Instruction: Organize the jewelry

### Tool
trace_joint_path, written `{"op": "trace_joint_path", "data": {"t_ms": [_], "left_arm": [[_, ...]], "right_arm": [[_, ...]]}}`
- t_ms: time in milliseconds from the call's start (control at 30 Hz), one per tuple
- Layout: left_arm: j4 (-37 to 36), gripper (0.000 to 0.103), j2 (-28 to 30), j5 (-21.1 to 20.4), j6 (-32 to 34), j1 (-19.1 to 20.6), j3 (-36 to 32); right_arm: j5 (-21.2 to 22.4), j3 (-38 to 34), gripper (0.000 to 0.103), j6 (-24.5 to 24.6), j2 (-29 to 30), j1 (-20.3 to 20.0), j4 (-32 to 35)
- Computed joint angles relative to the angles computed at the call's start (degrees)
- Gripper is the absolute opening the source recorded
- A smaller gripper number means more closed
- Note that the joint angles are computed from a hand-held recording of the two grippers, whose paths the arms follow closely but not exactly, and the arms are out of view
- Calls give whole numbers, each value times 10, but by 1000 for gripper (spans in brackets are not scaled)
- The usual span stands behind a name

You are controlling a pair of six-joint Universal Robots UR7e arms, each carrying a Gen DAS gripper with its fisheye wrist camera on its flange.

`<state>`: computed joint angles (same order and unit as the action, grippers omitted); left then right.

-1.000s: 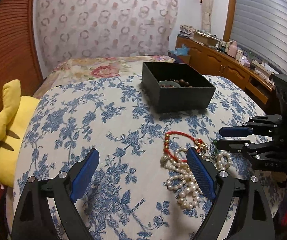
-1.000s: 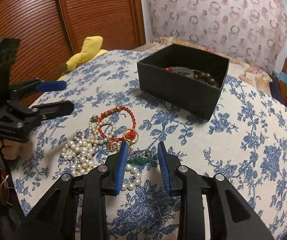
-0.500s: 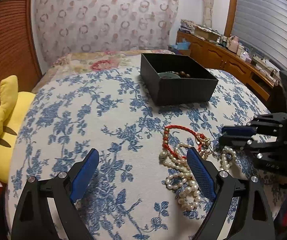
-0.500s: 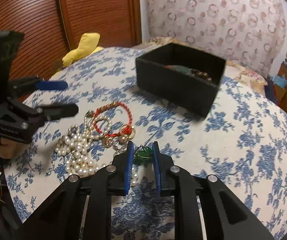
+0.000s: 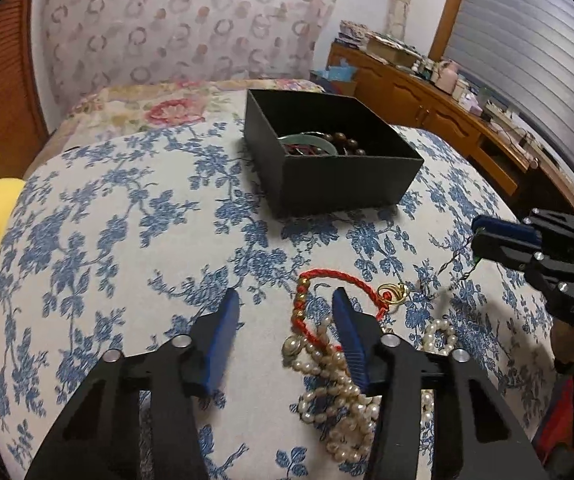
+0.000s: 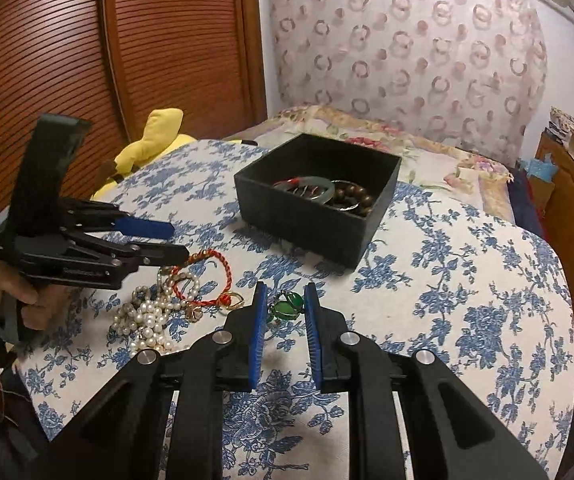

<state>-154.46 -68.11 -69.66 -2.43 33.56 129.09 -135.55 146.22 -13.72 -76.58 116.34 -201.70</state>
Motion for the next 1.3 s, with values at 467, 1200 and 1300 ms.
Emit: {"op": "trace_joint_path", "data": {"t_ms": [467, 1200, 1300], "left_arm": [[-3, 6, 40, 26, 35, -8, -16], [-50, 6, -27, 58, 43, -77, -5], [-28, 6, -14, 64, 44, -75, -9]], "right_arm": [[-1, 5, 21, 0, -14, 12, 2], [-5, 4, 21, 1, -24, 22, 6], [-6, 4, 21, 4, -25, 23, 12]]}}
